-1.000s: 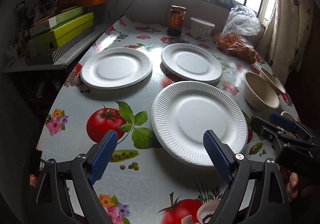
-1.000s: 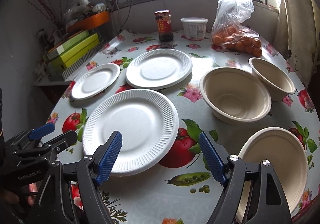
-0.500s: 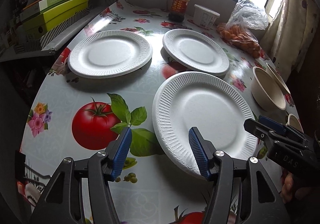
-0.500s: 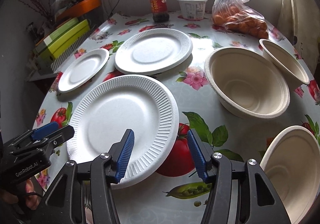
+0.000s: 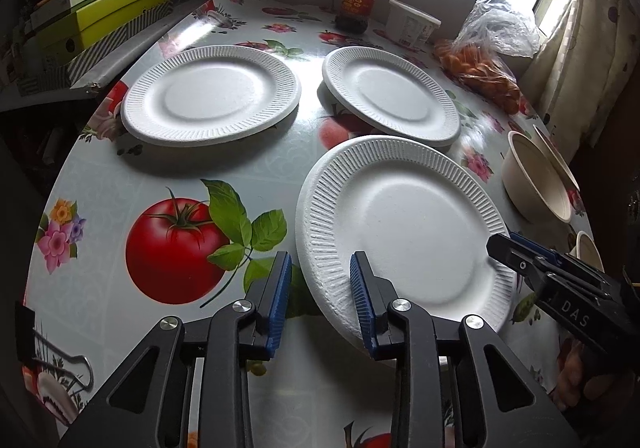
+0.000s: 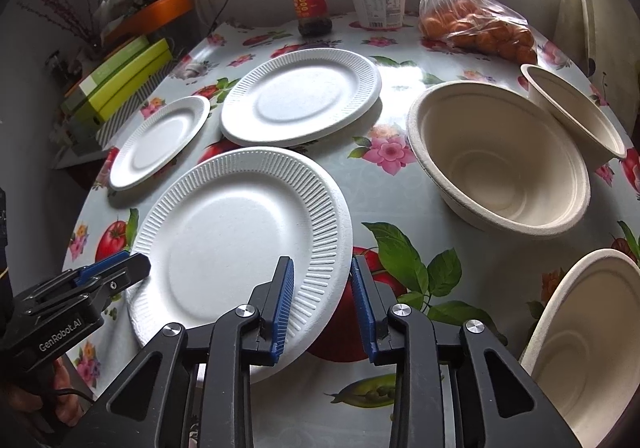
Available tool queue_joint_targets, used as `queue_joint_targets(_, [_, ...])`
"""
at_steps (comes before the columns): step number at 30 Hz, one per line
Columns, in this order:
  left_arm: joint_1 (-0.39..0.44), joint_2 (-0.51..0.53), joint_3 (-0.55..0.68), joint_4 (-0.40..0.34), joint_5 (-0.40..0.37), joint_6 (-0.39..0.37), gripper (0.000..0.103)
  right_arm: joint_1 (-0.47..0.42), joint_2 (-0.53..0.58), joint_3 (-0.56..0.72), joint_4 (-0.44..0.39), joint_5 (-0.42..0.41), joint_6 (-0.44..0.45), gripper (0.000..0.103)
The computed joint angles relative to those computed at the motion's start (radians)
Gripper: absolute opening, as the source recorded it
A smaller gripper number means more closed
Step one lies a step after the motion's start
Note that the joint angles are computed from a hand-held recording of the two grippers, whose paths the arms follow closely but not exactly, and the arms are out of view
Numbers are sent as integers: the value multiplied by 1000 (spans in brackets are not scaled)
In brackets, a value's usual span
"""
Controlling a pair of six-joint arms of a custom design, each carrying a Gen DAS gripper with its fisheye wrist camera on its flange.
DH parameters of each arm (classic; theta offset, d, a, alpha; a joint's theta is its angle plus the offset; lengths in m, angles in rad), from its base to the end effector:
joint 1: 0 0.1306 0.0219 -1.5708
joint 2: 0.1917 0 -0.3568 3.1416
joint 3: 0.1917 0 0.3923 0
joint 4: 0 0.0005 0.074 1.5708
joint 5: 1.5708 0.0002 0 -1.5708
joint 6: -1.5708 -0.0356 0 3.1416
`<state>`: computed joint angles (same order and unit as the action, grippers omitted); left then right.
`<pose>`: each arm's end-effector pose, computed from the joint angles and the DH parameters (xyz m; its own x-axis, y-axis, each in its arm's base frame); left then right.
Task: Organize plates and bowls
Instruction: 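Move the right gripper to the large white paper plate rim and close, then lift the white plate with the right gripper toward another white plate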
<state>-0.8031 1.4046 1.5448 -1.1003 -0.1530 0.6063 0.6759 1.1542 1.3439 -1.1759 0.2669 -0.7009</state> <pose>0.3382 -0.3433 0.4525 -0.8382 0.0575 -0.5424 0.2103 0.9516 -0.2242 0.3083 0.2345 0.4619 -0.8132 0.1453 -0.5636 0.0452 0.9812 0.1878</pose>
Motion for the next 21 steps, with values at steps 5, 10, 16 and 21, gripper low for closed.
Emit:
queue_joint_targets(5, [0, 5, 3, -4, 0, 2, 26, -1, 2, 1, 0, 2, 0, 25])
queue_joint_targets(10, [0, 7, 8, -7, -5, 4, 24, 0, 5, 4, -6, 9, -1, 24])
queue_joint_targets(16, [0, 7, 16, -12, -8, 0, 22, 3, 9, 13, -16, 20, -6, 24])
queue_joint_targets(21, [3, 1, 23, -13, -15, -1, 22, 11, 19, 36, -26, 34, -8, 24])
